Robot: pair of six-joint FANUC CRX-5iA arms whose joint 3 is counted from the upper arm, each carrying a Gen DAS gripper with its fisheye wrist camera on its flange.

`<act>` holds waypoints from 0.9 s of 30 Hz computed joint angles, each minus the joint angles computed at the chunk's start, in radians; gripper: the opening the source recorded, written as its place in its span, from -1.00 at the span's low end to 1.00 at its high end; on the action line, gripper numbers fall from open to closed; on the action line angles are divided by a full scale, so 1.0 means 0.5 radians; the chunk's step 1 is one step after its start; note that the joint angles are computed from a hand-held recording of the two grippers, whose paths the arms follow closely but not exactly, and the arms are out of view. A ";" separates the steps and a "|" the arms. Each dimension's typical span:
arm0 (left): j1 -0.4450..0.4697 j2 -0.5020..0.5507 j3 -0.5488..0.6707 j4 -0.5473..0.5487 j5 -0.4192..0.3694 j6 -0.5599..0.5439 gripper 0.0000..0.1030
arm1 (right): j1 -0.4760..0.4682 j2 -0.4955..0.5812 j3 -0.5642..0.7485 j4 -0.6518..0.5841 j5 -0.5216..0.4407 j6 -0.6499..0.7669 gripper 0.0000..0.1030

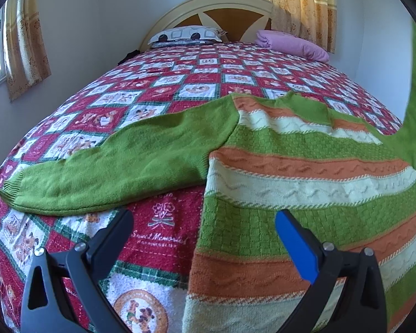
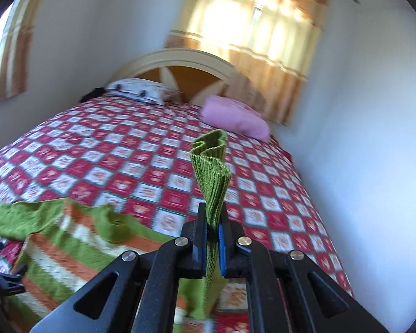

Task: Fold small clothes
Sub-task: 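Carry the sleeve across the sweater body and open the right gripper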

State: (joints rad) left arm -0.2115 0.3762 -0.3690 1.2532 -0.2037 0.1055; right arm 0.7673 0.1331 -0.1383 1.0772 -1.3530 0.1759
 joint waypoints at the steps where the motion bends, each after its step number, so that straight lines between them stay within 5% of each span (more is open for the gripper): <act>1: 0.007 0.004 0.003 -0.009 -0.009 0.010 1.00 | 0.010 0.050 0.039 0.013 0.035 0.026 -0.90; 5: 0.046 0.010 0.018 -0.069 -0.051 0.102 1.00 | 0.032 0.253 0.171 0.020 0.220 0.085 -0.90; 11: 0.081 -0.003 0.014 -0.093 -0.039 0.080 1.00 | -0.011 0.681 0.312 -0.119 0.789 -0.006 -0.89; 12: 0.089 -0.007 0.015 -0.123 -0.029 0.081 1.00 | -0.022 0.733 0.354 -0.225 0.869 0.043 -0.76; 13: 0.099 -0.012 0.015 -0.145 -0.025 0.080 1.00 | -0.033 0.787 0.403 -0.389 0.961 0.135 -0.35; 15: 0.097 -0.030 -0.004 -0.010 -0.035 -0.081 1.00 | -0.025 0.873 0.466 -0.663 0.989 0.286 0.13; 17: 0.080 -0.044 -0.015 0.089 -0.001 -0.191 1.00 | -0.010 0.805 0.336 -0.679 1.058 0.268 0.14; 20: 0.149 -0.021 0.086 -0.185 -0.169 0.018 1.00 | 0.020 0.590 0.021 -0.555 1.062 0.109 0.15; 27: 0.027 0.018 0.180 -0.206 -0.313 -0.026 0.90 | 0.072 0.123 -0.548 -0.393 0.909 -0.392 0.36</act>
